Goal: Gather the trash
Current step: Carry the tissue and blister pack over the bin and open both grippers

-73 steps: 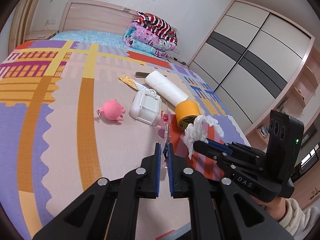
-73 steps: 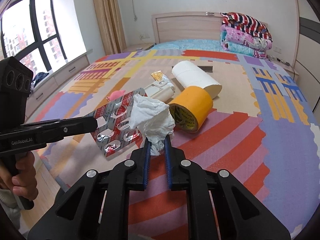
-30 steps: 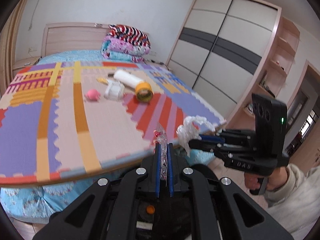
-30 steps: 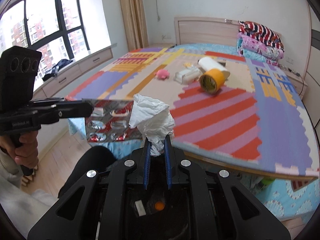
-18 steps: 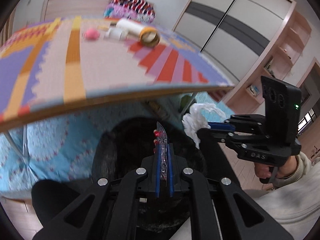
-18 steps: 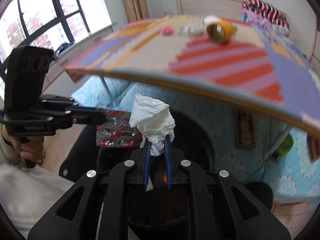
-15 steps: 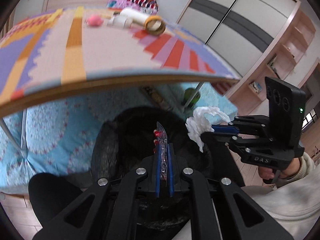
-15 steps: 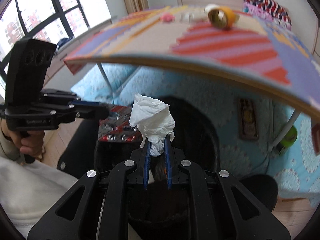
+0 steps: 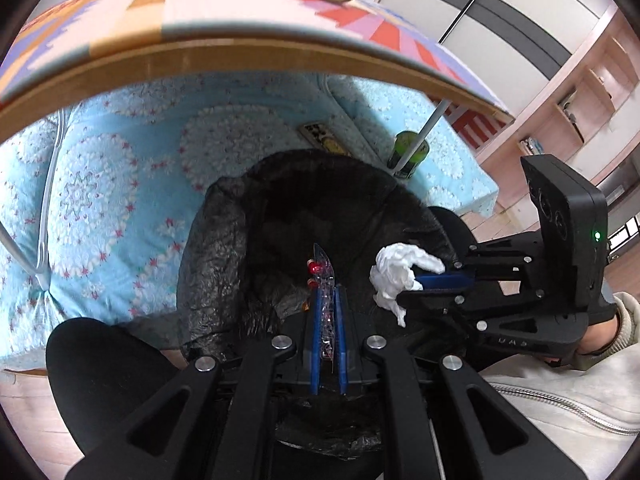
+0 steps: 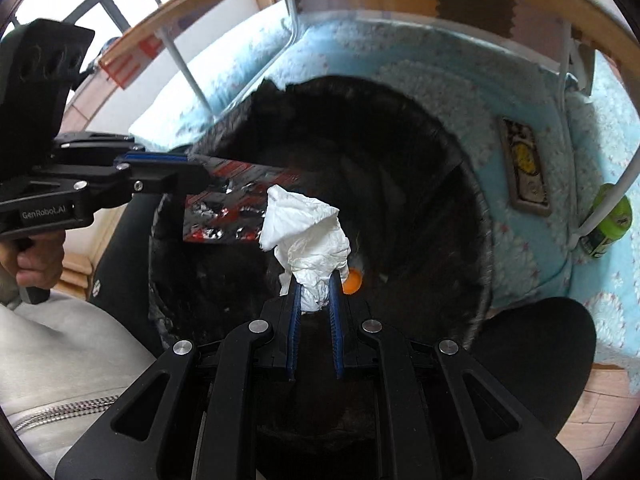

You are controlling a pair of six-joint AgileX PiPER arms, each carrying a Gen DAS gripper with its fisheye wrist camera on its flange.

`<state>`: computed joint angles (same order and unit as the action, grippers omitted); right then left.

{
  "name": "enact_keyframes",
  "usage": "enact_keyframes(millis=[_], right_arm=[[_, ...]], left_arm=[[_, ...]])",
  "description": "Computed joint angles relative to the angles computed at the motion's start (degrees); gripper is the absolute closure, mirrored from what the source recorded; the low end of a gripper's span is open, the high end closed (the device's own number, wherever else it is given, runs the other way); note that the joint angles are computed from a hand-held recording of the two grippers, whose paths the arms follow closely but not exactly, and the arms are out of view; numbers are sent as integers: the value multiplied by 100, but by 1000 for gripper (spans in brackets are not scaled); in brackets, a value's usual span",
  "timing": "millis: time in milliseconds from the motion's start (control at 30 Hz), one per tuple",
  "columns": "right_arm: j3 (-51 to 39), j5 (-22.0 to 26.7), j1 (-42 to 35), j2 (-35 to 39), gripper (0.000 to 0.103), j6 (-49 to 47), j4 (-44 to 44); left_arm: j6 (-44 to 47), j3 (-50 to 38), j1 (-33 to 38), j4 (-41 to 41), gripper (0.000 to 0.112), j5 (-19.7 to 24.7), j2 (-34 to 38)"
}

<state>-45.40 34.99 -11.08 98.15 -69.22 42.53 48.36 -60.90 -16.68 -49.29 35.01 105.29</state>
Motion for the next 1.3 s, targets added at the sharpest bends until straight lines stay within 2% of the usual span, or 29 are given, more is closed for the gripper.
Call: enact_keyframes(millis=[133,200,267,300,333,367,433,533,900,1300], right_arm=[[6,-52,41,36,86,28,-58],[-12,-49,26,48,80,59,-73],[-8,-74,24,34,67,66,-54],[-14,-75,-1,39,66,14,-23],[-4,-78,0,19,66,-9,-9],[-6,-79,4,19,66,-20,-6],[-8,-86,6,20,66,-31,-5],[-15,-80,-17,-15,66,-66,29],[-62,10,-162,-248,66,-250,206],[-477,337,-368,-800,66,-221,331]], left_arm=[[-257,-41,-54,261,106,-40,26],[-298,-72,-54,271,105,-7,29],[-426,-117,-80,392,103,24,48],[-547,-155,-97,497,101,46,61],[-617,-193,-114,535,90,60,72],[-598,-184,-113,507,70,51,60],[-478,-84,-130,398,49,-82,-55],[-292,-65,-95,214,49,-24,-152],[-363,-123,-134,328,49,-44,-462],[-367,-494,64,545,49,-44,-1045]])
